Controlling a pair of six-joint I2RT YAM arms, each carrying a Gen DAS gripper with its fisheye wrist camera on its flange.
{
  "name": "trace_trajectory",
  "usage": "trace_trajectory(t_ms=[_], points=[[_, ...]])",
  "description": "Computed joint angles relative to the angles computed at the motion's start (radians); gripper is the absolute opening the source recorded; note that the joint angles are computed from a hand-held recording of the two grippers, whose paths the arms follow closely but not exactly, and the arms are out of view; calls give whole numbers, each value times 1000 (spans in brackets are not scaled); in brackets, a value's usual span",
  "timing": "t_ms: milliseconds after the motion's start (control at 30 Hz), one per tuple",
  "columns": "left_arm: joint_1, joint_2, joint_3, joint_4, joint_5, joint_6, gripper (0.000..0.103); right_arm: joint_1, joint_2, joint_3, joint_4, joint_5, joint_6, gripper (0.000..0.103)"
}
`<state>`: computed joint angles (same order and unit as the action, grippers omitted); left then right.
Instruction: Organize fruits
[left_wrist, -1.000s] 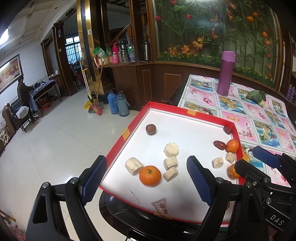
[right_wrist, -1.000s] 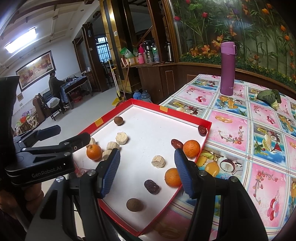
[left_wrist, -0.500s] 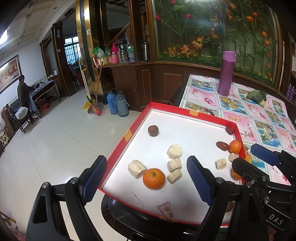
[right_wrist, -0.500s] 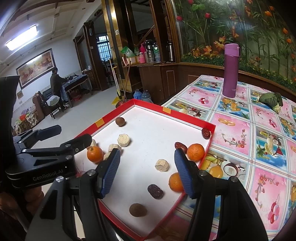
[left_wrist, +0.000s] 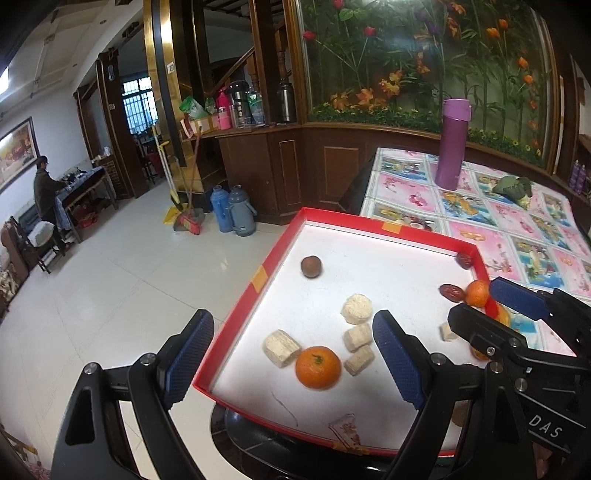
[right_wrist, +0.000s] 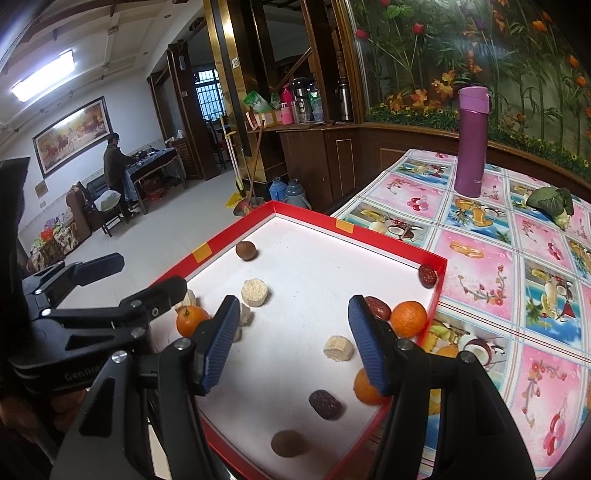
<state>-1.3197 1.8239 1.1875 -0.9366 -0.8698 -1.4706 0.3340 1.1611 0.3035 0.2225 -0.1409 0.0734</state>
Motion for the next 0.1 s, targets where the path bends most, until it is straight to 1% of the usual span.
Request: trace_trajectory(t_ms=[100], points=[[8, -9, -10, 19, 10, 15, 88, -9, 32, 10, 9, -17, 7, 62]])
